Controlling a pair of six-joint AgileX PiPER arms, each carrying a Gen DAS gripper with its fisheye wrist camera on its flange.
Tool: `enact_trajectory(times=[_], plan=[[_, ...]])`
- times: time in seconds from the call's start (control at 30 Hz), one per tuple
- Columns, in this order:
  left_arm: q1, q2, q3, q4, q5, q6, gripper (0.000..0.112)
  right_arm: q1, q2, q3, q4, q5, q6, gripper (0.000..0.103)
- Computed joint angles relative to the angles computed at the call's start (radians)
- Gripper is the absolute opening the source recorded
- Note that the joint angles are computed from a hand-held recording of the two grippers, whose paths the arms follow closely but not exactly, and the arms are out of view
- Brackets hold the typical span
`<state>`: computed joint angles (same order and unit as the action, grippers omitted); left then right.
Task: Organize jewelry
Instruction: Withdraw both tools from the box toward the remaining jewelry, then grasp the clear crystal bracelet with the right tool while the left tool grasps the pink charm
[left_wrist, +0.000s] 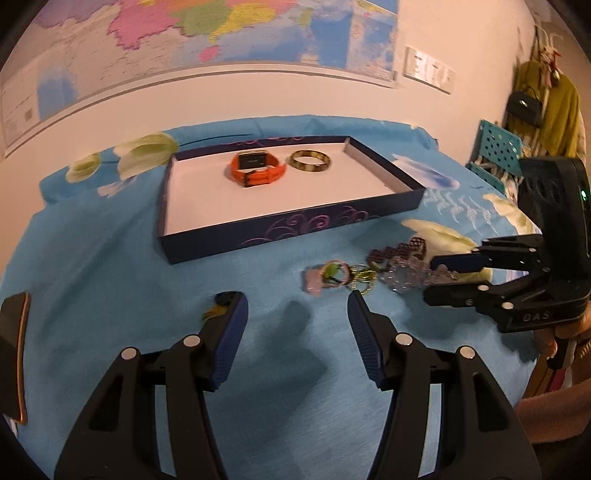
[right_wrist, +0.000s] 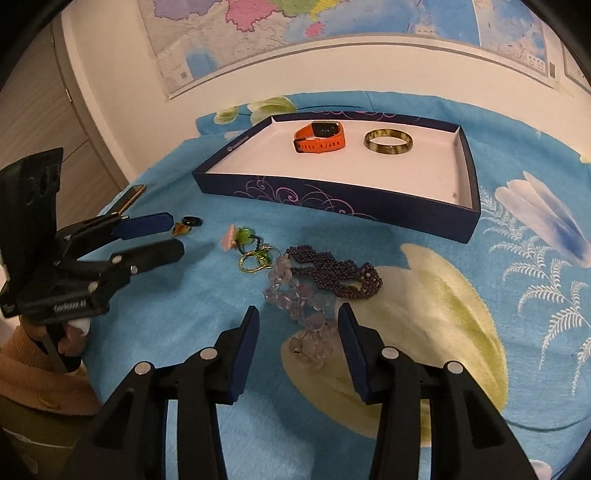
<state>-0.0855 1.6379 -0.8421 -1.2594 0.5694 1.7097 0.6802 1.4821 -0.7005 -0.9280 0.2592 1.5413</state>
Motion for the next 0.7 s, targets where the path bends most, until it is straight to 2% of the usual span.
enact_trajectory(times=[0.07, 0.13, 0.23, 0.3, 0.37, 0.43, 0.5, 0.63, 0.7], plan=[[-0.03, 0.009, -0.005, -0.007, -0.023, 0.008, 0.056, 0.007, 0.01, -0.007, -0.031, 0.009, 0.031, 0.042], [-0.079, 0.038, -0.045, 0.1, -0.058, -0.113, 0.056, 0.019, 0.019, -0.016, -0.047, 0.032, 0.048, 0.041], [-0.1, 0.078, -0.103, 0.197, -0.017, -0.223, 0.056, 0.038, 0.028, -0.024, -0.076, 0.065, 0.081, 0.039], [-0.122, 0.082, -0.11, 0.21, -0.054, -0.244, 0.056, 0.054, 0.036, -0.035, -0.073, 0.101, 0.073, 0.033], [-0.132, 0.108, -0.145, 0.262, -0.048, -0.311, 0.056, 0.058, 0.04, -0.042, -0.064, 0.12, 0.054, 0.027], [-0.139, 0.135, -0.178, 0.319, -0.038, -0.384, 0.046, 0.058, 0.037, -0.044, -0.051, 0.128, 0.037, 0.022], [-0.138, 0.143, -0.186, 0.319, -0.029, -0.389, 0.045, 0.057, 0.029, -0.04, -0.049, 0.127, 0.033, 0.019], [-0.138, 0.144, -0.185, 0.312, -0.021, -0.376, 0.025, 0.045, 0.007, -0.025, -0.047, 0.101, 0.032, 0.017], [-0.131, 0.139, -0.18, 0.298, -0.008, -0.363, 0.02, 0.033, -0.011, -0.012, -0.038, 0.071, 0.023, 0.017]])
